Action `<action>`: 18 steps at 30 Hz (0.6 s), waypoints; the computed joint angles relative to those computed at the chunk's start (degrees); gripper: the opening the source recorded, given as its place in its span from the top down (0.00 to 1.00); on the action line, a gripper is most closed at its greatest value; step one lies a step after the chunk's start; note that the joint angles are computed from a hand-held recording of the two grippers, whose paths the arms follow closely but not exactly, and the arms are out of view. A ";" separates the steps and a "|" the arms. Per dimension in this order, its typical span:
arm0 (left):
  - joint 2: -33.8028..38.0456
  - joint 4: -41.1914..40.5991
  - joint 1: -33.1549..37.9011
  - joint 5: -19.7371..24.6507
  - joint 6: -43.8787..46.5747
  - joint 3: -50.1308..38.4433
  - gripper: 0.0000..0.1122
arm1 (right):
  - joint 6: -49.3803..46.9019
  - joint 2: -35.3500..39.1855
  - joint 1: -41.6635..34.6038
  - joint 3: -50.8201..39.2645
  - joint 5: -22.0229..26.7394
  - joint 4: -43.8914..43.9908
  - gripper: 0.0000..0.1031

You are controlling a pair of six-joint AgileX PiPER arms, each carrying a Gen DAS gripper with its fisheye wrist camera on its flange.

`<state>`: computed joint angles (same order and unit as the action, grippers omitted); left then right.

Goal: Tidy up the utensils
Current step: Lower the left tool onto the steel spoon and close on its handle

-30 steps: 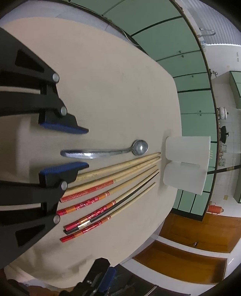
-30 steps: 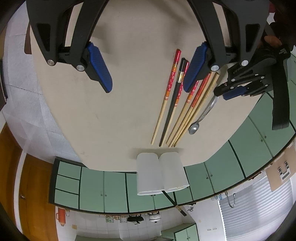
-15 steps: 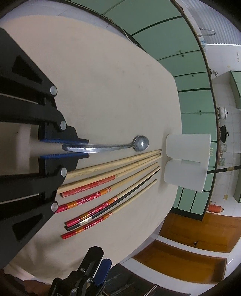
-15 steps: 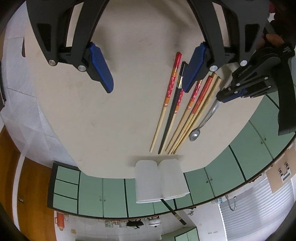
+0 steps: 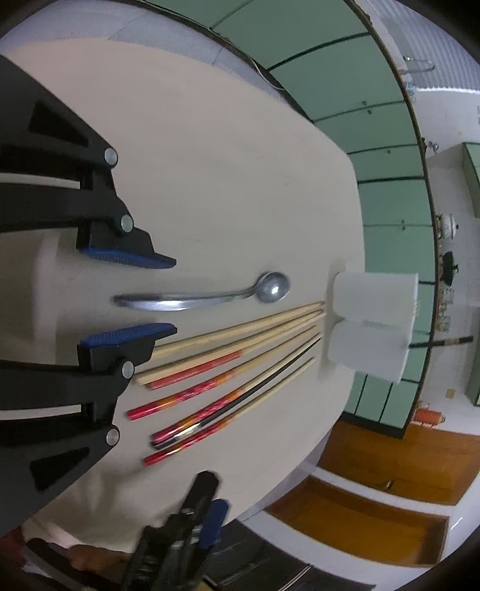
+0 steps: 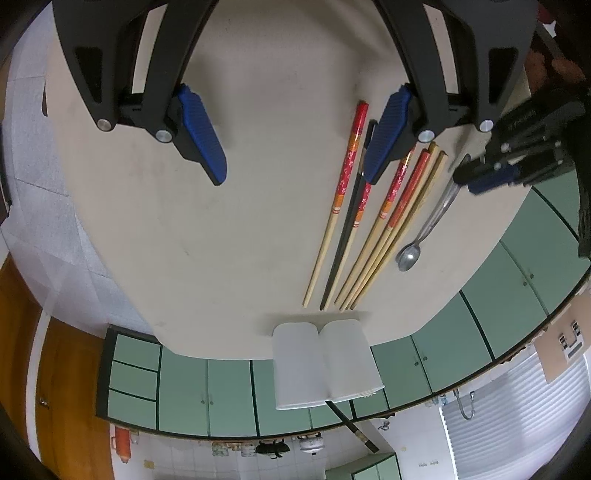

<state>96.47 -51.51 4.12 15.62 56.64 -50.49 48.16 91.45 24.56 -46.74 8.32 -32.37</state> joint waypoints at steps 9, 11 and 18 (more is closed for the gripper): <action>10.18 26.18 -3.49 0.85 -30.11 -15.46 0.73 | 0.19 1.32 -0.66 -1.15 0.15 0.10 0.28; 12.61 28.45 -3.65 2.26 -32.80 -18.77 0.73 | 0.49 1.68 -0.76 -1.67 0.30 -0.32 0.28; 16.06 27.43 -3.52 4.73 -32.94 -23.41 0.70 | -2.97 4.24 -1.52 -4.67 0.64 2.92 0.28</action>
<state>112.53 -24.07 0.60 20.35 23.70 -73.90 45.19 95.68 23.04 -51.41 8.96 -29.44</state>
